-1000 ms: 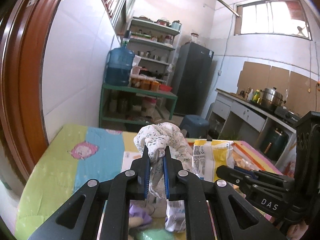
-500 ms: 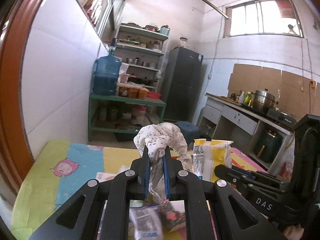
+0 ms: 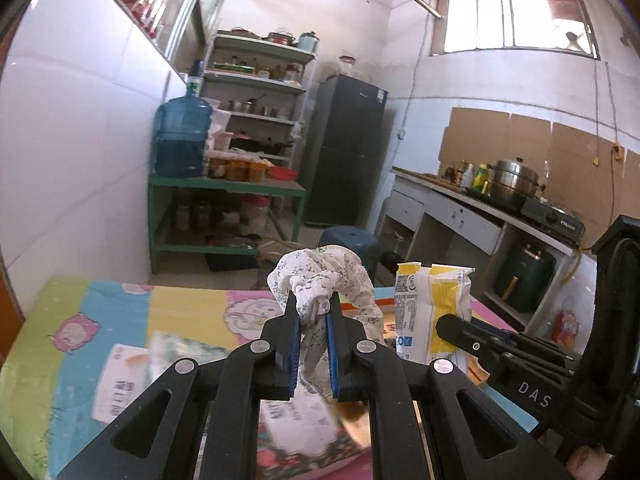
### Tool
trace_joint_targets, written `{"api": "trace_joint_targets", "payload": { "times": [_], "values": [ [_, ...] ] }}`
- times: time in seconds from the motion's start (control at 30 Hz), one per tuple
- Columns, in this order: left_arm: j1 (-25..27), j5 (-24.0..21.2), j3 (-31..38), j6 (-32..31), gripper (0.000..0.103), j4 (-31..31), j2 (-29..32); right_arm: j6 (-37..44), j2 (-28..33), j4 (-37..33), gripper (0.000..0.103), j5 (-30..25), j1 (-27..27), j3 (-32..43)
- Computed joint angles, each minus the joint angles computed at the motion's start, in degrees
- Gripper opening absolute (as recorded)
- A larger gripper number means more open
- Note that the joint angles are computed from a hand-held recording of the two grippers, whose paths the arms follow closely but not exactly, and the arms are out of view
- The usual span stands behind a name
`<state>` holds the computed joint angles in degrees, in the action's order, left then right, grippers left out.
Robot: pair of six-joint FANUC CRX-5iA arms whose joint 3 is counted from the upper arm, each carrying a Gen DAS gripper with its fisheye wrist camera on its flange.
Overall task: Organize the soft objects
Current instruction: 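Carry the white scrunchie with the left tool while the right tool carries the packet into the box, releasing both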
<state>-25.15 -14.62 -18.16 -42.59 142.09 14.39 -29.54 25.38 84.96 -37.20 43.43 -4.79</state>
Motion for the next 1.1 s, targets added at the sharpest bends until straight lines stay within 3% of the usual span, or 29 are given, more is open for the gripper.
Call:
{"api": "trace_joint_targets", "payload": {
  "times": [0.2,0.67,0.93,1.1],
  "values": [
    [-2.29,1.41,2.92,0.96,0.011,-1.22,2.53,-3.61,-2.24,2.0,0.014,0.03,-2.0,-3.85],
    [-7.79,6.0,10.7,-3.93,0.011,3.72,7.96,-7.03,-5.67,5.06,0.014,0.14,-6.58,-9.36],
    [-7.99,6.25,15.0,7.58,0.011,-7.15,12.72,-7.54,-6.39,6.14,0.014,0.47,-9.42,-10.74],
    [-9.2,8.06,18.6,8.26,0.011,-7.98,15.7,-7.33,-6.04,6.09,0.014,0.89,-11.0,-10.69]
  ]
}}
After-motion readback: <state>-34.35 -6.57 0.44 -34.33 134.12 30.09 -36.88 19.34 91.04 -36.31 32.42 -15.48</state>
